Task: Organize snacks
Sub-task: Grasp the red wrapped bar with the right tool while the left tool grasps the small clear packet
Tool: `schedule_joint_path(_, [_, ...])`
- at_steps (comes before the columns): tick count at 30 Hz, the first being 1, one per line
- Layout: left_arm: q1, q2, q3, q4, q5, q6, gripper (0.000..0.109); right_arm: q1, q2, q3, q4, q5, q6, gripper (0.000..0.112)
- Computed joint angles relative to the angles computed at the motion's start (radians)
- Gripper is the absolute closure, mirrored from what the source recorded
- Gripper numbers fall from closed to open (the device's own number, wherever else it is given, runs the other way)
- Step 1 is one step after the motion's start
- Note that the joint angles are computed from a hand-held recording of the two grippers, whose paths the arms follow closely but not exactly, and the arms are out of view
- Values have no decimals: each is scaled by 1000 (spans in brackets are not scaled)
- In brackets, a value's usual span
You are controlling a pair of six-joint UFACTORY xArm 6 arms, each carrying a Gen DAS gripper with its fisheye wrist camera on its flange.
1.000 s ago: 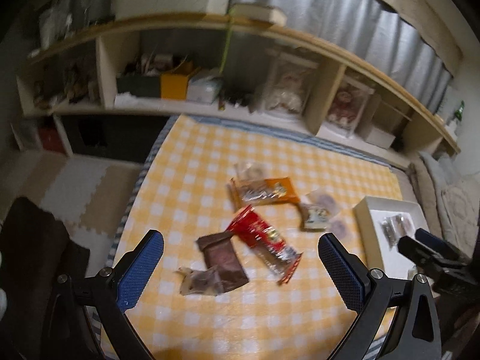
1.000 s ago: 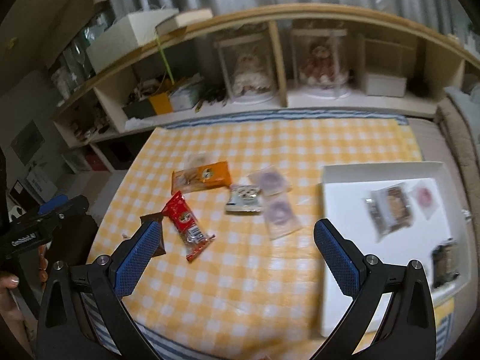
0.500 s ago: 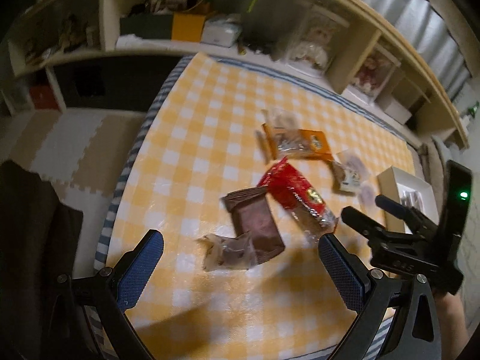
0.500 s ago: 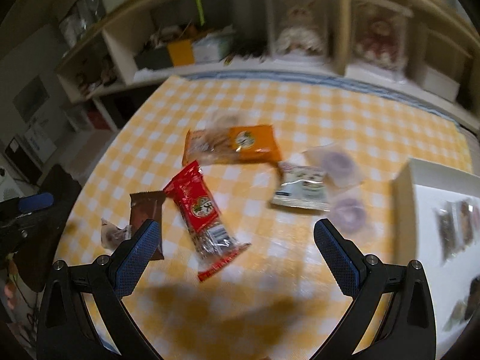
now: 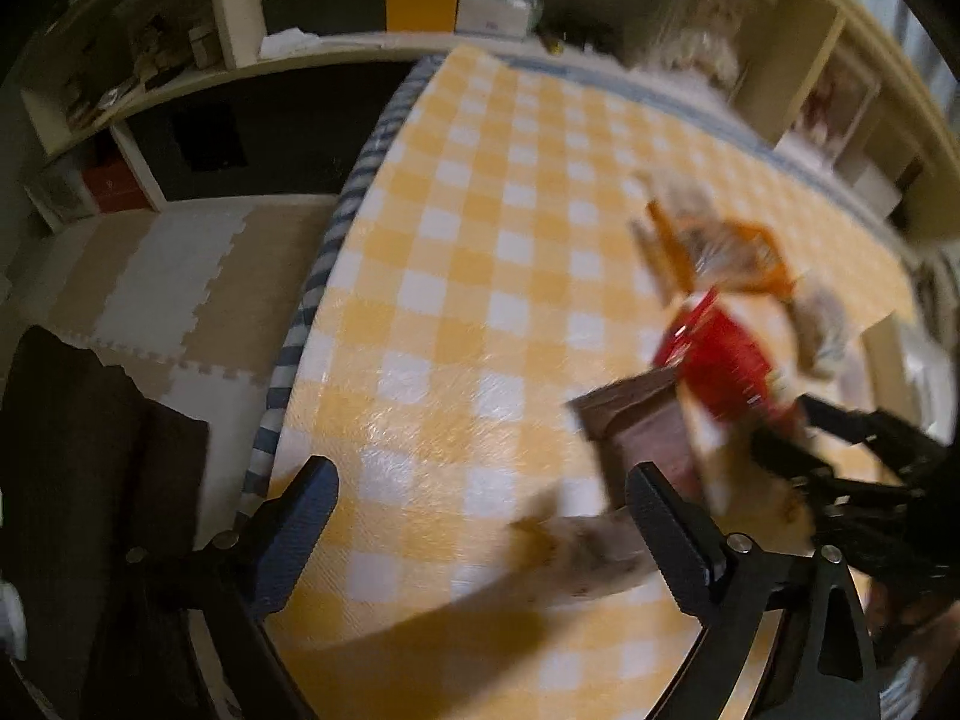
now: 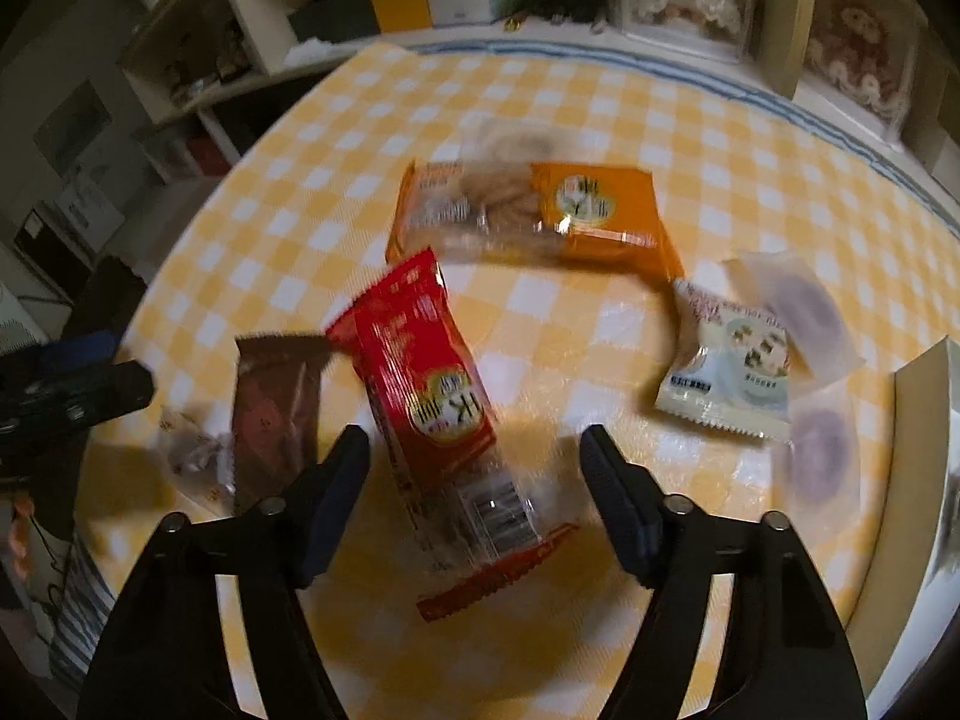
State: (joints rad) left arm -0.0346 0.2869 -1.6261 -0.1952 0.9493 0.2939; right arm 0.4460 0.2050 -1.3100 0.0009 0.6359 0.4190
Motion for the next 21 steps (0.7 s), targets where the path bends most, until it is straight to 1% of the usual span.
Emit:
schedule_joint_path(3, [-15,6,19,62,-22,-8,15,1,-33,51,-14,-13,20,51])
schedule_joint_path(6, [-25,0,39,92,-22,4,15,-1,-77,106,-36,-22,65,55])
schedule_joint_path(10, [-34,-34,77,117,1,55,15,-7,-131,168,-37,-20,112,63])
schedule_joint_path(12, [-37,-56,103,122,16,85,15,-7,-158,194,-43,-11,130,66])
schedule_joint_path(14, [-36,-70,114,129,21,88,15,-9,-184,221,-54,-4,149,67])
schedule_joint_path(15, [-32,-77,118,123,20,80,16,-9,-193,229,-59,2,157,68])
schedule_joint_path(17, [-20,-87,111,72,37,82,21,-8,-219,256,-75,12,188,69])
schedule_joint_path(19, [0,-105,103,-16,63,100,30,-7,-240,276,-82,23,207,70])
schedule_joint_path(21, [9,-123,105,-94,76,131,34,-3,-267,301,-91,39,227,70])
